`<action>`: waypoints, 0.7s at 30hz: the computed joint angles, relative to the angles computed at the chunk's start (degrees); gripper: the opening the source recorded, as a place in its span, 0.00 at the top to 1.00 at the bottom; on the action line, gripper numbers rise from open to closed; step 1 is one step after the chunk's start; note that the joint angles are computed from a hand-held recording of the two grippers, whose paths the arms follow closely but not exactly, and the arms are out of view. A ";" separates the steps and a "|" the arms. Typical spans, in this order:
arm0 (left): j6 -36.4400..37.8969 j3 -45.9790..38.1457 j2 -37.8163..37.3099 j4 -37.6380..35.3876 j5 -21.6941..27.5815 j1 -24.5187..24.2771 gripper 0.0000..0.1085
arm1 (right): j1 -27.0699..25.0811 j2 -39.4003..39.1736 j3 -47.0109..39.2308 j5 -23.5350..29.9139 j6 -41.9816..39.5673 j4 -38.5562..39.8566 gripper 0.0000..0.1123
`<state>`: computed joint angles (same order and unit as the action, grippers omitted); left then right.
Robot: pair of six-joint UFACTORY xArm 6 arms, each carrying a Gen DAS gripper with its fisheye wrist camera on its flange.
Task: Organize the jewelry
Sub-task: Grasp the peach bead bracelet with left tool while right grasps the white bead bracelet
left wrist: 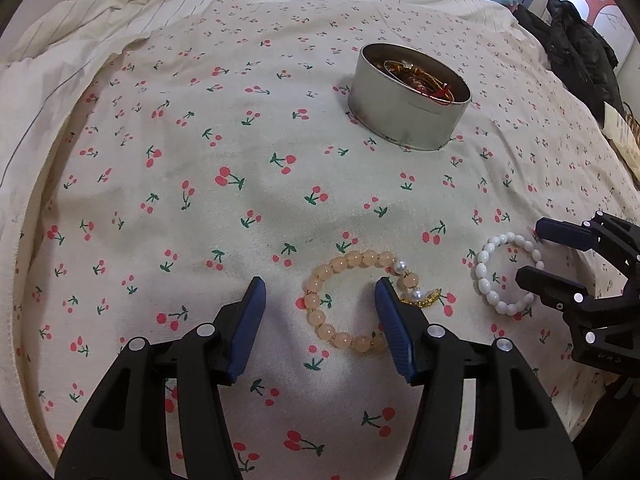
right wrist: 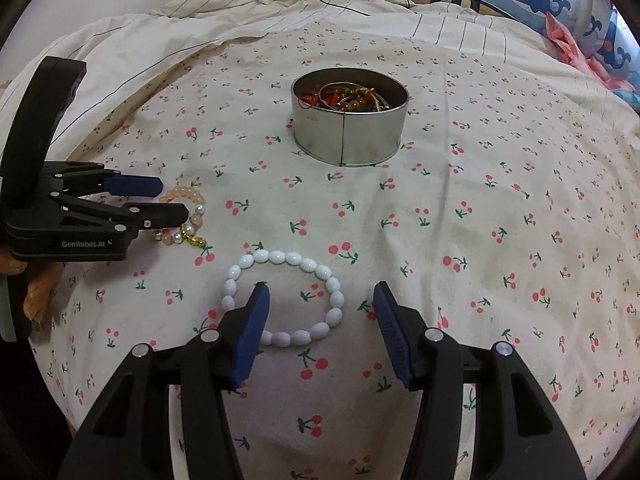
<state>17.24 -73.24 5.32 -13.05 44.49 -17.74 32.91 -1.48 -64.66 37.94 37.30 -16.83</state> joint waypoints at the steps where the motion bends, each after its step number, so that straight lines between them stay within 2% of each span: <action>1: -0.02 0.04 -0.04 -0.01 -0.04 0.00 0.50 | 0.07 0.17 -0.21 0.18 -0.04 -0.25 0.52; 21: 0.76 0.99 -0.14 -0.87 -1.37 -0.28 0.43 | 0.94 1.56 -1.83 2.03 -0.36 -2.06 0.52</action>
<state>18.00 -72.25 5.18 -13.92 43.12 -18.02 33.85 0.07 -66.49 39.97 36.94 -18.89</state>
